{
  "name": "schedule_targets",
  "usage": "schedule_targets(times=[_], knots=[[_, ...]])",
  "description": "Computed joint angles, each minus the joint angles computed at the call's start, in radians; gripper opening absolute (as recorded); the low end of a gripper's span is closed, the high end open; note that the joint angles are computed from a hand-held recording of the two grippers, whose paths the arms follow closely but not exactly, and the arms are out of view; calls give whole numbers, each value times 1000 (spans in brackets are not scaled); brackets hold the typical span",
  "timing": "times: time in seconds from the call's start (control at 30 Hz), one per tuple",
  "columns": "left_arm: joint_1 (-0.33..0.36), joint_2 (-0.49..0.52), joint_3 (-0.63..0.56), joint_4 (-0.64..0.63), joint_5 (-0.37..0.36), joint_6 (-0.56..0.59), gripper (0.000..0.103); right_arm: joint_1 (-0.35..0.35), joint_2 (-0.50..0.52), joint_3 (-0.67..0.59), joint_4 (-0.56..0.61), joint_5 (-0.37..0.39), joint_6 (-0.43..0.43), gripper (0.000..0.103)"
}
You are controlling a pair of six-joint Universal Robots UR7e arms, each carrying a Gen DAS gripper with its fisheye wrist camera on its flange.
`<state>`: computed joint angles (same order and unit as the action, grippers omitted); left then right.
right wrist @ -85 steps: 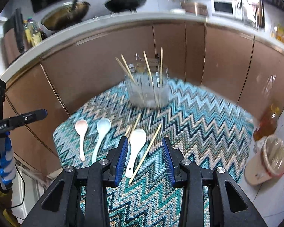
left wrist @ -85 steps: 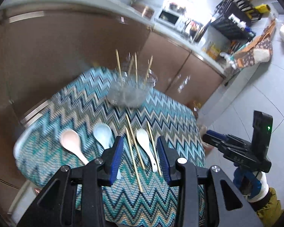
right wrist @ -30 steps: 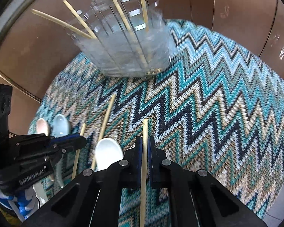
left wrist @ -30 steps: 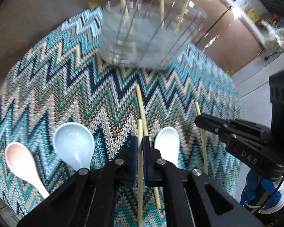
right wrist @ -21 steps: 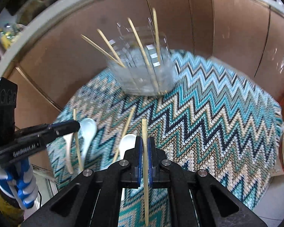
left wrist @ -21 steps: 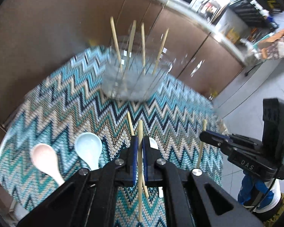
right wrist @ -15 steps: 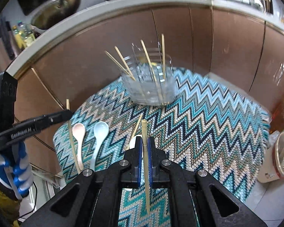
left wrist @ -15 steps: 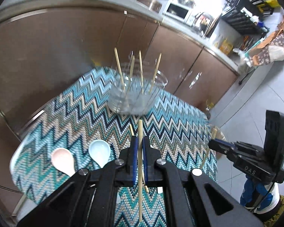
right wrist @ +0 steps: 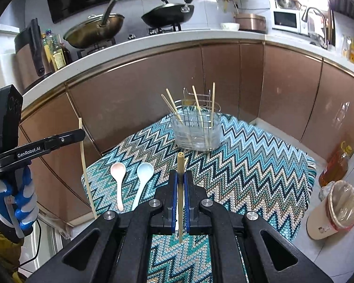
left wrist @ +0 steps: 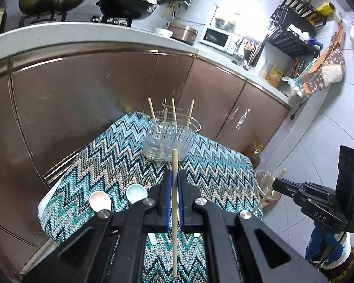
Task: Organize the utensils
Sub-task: 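Lift the right tool's chopstick over the holder while the left tool lifts its chopstick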
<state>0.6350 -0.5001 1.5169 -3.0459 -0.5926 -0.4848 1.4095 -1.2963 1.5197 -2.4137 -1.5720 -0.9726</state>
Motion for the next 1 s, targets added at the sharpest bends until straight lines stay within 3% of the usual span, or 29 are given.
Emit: schedule_targets(times=[0.47,1.0], knots=[[4,16,-60,-84,11,120,4,23,14,-36,-32,91,-2,5],[49,103,-338,-204,-31,424,4,89,177,-279,-32,253,7,5]])
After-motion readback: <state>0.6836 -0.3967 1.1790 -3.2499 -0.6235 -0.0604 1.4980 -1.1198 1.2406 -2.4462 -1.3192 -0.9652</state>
